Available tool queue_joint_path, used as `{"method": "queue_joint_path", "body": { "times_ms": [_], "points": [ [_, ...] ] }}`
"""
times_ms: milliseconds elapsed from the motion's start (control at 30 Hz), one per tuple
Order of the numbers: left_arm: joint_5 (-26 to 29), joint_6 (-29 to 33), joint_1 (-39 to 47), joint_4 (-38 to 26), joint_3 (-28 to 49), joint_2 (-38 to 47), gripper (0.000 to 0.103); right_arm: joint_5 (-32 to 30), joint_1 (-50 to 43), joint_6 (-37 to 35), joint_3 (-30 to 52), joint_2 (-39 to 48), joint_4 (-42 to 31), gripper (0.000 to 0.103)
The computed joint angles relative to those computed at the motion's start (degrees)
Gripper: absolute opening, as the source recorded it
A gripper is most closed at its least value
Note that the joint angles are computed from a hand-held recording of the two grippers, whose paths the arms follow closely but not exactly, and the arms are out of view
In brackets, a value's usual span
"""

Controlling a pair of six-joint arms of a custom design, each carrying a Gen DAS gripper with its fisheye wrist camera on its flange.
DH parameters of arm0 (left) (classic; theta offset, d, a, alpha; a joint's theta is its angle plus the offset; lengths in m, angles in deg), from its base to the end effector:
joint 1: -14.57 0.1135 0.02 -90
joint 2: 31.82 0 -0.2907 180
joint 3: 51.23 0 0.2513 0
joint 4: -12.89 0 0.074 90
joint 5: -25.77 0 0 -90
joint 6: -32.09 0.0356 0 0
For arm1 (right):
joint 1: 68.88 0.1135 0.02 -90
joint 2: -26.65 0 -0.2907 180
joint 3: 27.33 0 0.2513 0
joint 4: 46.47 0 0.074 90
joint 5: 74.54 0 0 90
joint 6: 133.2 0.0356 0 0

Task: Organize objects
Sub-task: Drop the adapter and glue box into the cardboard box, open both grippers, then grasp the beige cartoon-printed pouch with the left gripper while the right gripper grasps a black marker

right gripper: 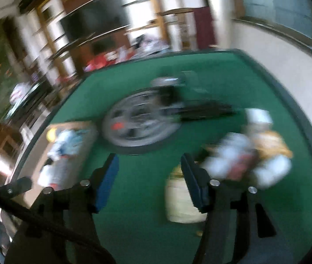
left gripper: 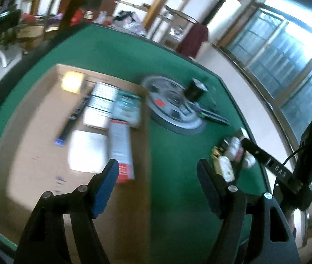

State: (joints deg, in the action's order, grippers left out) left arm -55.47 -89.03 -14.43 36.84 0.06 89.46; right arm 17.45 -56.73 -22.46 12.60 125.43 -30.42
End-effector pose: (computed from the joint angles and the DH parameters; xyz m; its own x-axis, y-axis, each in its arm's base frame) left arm 0.2884 -0.1660 0.0472 -0.8344 -0.1215 -0.5376 0.1640 0.8765 -0.4526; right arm 0.2689 0.0566 0.1113 -0.6868 0.2141 -0.6945 0.0618 0.9694 0.2378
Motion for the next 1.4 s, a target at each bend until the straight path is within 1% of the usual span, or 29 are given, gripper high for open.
{"method": "queue_joint_path", "body": {
  "times_ms": [100, 200, 233, 333, 400, 467, 500, 567, 600, 633, 700, 733, 833, 933, 1000, 1100, 1167, 1233, 1300, 1367, 1400],
  "points": [
    [-0.5, -0.8, -3.9, -2.8, 4.0, 1.5, 0.067, -4.5, -10.5, -1.2, -5.2, -1.5, 2.7, 0.06],
    [-0.5, -2.0, -7.1, -5.5, 8.4, 3.8, 0.067, -8.9, -17.1, -3.5, -7.7, -0.6, 3.7, 0.06],
    [-0.5, -2.2, -8.0, -6.4, 9.6, 4.4, 0.067, -8.7, -17.6, -3.2, -7.7, 0.3, 3.8, 0.06],
    [-1.5, -2.6, -11.1, -9.3, 12.5, 5.8, 0.067, -11.2, -18.7, -3.1, -6.5, 4.8, 4.7, 0.06],
    [-2.8, -2.4, -12.9, -10.8, 13.3, 6.1, 0.067, -12.3, -18.5, -2.3, -4.3, 8.3, 4.7, 0.06],
    [-4.0, -2.3, -13.9, -11.5, 13.6, 6.1, 0.067, -11.7, -17.4, -1.1, -1.7, 11.7, 4.5, 0.06],
    [-4.9, -2.3, -14.6, -12.0, 13.8, 6.0, 0.067, -12.0, -17.3, -0.8, -1.0, 13.7, 5.6, 0.059],
    [-6.0, -2.4, -15.2, -13.2, 14.4, 6.1, 0.067, -14.0, -17.5, 0.4, 0.0, 16.8, 8.7, 0.042],
    [-6.6, -2.5, -15.6, -14.0, 15.0, 6.3, 0.067, -14.2, -17.8, 0.5, 0.0, 17.8, 9.7, 0.025],
    [-6.8, -2.5, -15.6, -14.5, 15.5, 6.7, 0.067, -15.8, -18.4, 0.5, 0.6, 18.6, 9.3, 0.021],
    [-7.9, -2.8, -16.4, -15.8, 17.4, 7.8, 0.067, -20.0, -20.7, 0.0, -0.5, 19.0, 11.1, 0.018],
    [-8.5, -3.0, -16.8, -16.3, 18.3, 8.4, 0.067, -20.3, -21.3, -0.8, -1.2, 18.7, 11.4, 0.017],
    [-9.8, -3.7, -18.1, -18.7, 23.2, 11.5, 0.067, -22.7, -23.8, -3.0, -3.7, 17.5, 11.8, 0.015],
    [-11.0, -3.8, -19.6, -21.5, 29.1, 15.0, 0.067, -25.3, -27.3, -5.3, -6.0, 16.4, 12.0, 0.015],
    [-13.0, -3.2, -20.7, -24.1, 33.9, 17.5, 0.067, -25.9, -28.9, -6.5, -7.1, 15.5, 11.9, 0.015],
    [-16.8, -1.7, -22.1, -30.5, 42.6, 21.8, 0.067, -25.3, -29.9, -7.8, -8.0, 14.9, 12.2, 0.015],
    [-18.6, -1.0, -22.7, -34.2, 47.4, 24.3, 0.067, -26.7, -30.6, -8.1, -7.9, 15.2, 12.0, 0.015],
    [-20.5, -0.1, -23.3, -34.5, 49.8, 25.8, 0.068, -27.6, -30.8, -8.3, -6.6, 16.2, 11.5, 0.015],
    [-23.8, 2.0, -24.1, -38.1, 54.2, 28.2, 0.067, -27.9, -30.8, -8.7, -6.2, 16.4, 10.9, 0.015],
    [-25.0, 4.0, -24.5, -38.2, 55.5, 29.6, 0.066, -28.3, -30.7, -8.9, -6.0, 16.6, 10.6, 0.015],
    [-26.0, 4.9, -24.9, -36.9, 54.8, 29.5, 0.055, -28.4, -30.8, -8.8, -6.0, 16.7, 10.8, 0.015]
  ]
}}
